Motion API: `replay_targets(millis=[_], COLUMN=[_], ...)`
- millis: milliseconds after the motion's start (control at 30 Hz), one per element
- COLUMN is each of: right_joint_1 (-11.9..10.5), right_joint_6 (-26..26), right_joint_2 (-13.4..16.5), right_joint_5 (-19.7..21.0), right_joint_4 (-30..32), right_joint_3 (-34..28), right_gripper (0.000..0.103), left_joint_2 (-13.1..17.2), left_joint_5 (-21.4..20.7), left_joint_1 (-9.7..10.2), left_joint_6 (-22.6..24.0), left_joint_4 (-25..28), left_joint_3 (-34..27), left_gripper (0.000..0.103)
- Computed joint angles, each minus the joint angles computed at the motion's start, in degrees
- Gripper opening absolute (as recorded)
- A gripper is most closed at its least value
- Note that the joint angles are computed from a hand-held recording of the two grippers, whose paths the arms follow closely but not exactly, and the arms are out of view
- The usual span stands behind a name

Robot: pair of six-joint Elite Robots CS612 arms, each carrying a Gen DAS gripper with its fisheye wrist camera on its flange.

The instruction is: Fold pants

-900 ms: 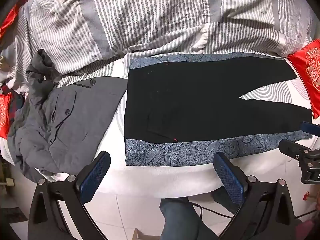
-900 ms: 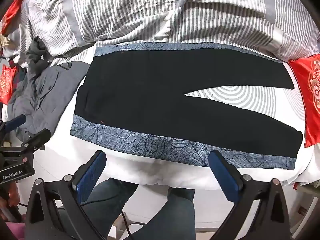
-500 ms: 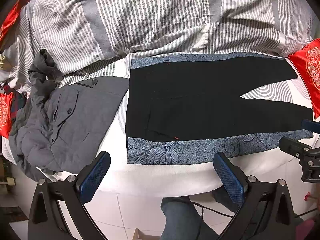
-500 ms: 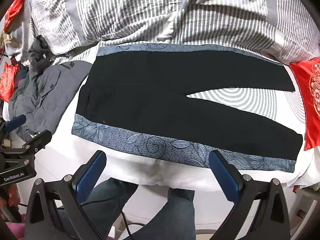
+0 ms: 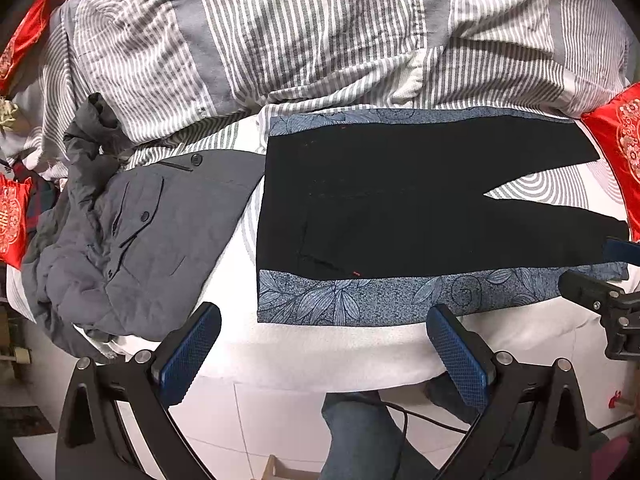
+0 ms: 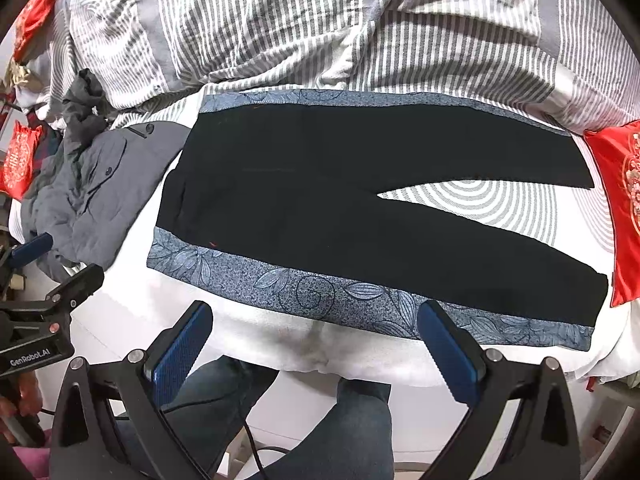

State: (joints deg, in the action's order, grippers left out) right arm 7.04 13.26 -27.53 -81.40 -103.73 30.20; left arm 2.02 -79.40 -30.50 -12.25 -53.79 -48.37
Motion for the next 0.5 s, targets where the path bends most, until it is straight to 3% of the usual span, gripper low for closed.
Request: replay_targets(millis=[133, 367, 500], right_joint_1=[0.0, -0.3, -0.7], right_joint_6=[-0.6, -3.2, -4.5], right_joint_2=[-0.1, 1.0, 0.6], right_joint_5=[-0.5, -1.3, -0.8], right_joint_4=[-1.3, 3.3, 3.1], right_joint_3=[0.5, -2.4, -1.6], right_gripper=[0.102, 0.102, 0.102], left_joint_2=[-0.2, -0.9, 0.3], left_joint_5=[1.3, 1.1, 1.7], left_joint_1=[-0.29, -0.68, -1.23], left_joint_6=[-0.9, -3.9, -5.0], left_joint_4=[1.3, 3.8, 2.7], left_joint_3=[0.1, 1.1, -0.9], left_gripper=[0.103, 0.103, 0.103])
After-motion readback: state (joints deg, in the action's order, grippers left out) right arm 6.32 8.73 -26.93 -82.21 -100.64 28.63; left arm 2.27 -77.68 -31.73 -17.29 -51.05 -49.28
